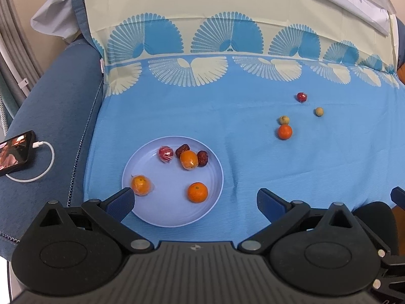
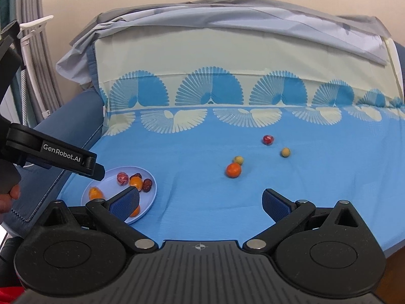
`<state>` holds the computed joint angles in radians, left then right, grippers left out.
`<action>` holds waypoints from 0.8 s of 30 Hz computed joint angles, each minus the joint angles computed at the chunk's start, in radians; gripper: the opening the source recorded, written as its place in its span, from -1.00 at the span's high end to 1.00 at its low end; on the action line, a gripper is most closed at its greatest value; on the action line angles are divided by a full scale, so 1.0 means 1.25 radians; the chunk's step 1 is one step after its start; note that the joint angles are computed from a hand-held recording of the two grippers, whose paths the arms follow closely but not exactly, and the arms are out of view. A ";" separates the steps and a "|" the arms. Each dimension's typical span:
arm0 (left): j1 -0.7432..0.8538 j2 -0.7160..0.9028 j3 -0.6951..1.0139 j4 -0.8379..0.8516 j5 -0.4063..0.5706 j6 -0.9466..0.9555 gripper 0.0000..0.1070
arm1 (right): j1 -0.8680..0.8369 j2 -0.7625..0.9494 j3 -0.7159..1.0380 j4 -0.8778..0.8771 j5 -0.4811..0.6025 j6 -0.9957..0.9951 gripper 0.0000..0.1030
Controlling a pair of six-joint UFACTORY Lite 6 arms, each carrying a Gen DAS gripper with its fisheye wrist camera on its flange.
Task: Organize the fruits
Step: 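Grasp a small yellow fruit with the right tool while the left tool grasps another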
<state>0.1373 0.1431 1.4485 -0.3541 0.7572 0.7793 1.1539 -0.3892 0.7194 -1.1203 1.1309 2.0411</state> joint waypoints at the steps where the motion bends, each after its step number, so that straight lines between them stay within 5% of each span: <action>1: -0.003 0.011 0.011 0.000 0.005 0.009 -0.92 | -0.011 -0.007 -0.008 0.000 -0.009 0.001 -0.99; 16: -0.191 0.203 0.206 0.117 -0.011 -0.193 -0.92 | -0.377 -0.129 -0.177 -0.053 -0.180 -0.024 -0.99; 20: -0.257 0.353 0.377 0.150 0.023 -0.249 -0.92 | -0.554 -0.087 -0.204 -0.123 -0.313 -0.007 -0.99; 24: -0.323 0.593 0.697 0.187 0.129 -0.309 -0.92 | -0.727 0.061 -0.177 -0.316 -0.425 0.106 -0.99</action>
<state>-0.2661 0.8840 2.3199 -0.1200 0.9190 0.3937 0.2456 -0.3127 0.4979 -1.5159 0.5992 2.1731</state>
